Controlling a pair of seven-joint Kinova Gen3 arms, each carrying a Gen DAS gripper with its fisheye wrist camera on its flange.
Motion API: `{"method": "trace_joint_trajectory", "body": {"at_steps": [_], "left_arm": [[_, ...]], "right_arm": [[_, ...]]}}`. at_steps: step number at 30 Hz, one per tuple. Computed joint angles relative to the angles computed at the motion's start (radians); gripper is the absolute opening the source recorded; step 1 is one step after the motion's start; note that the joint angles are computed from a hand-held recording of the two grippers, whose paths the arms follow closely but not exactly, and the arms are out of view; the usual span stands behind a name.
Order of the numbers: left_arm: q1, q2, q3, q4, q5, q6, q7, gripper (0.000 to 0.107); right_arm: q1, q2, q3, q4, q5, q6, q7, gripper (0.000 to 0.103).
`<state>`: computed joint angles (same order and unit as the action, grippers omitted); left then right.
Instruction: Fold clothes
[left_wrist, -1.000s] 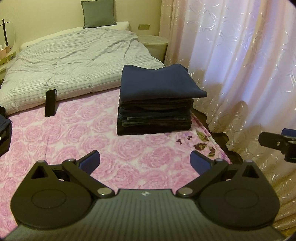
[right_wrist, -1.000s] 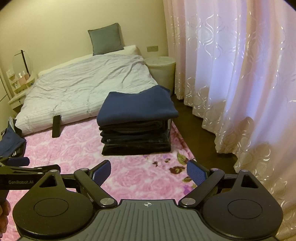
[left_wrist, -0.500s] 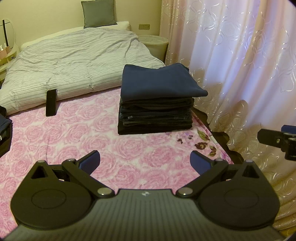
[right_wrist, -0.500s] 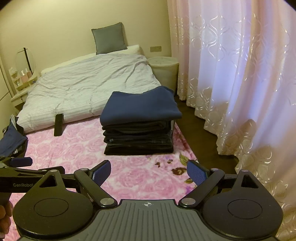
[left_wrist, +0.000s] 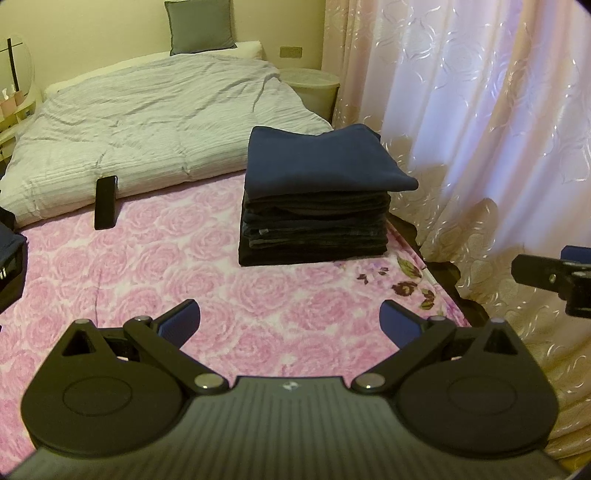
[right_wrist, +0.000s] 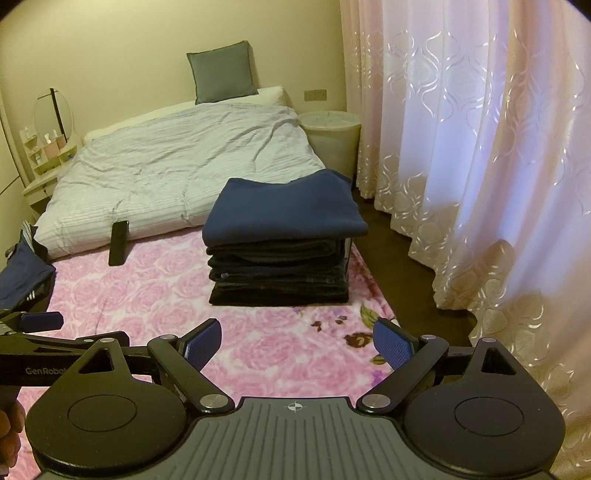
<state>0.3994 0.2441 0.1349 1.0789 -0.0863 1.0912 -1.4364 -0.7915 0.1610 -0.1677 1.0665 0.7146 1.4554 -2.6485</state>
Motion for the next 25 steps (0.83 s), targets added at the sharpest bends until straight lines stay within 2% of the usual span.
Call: {"method": "trace_joint_trajectory", "body": {"at_steps": [13,25], "left_arm": [[0.012,0.017,-0.002,-0.016,-0.012,0.005,-0.006,0.102],[0.017,0.005,-0.002,0.020,-0.019,-0.055,0.003,0.102]], "right_arm": [[0.023,-0.005,0.002,0.006,-0.025,-0.014,0.013,0.092],[0.036,0.001,0.007,0.004,-0.045,-0.029,0.032,0.092]]}}
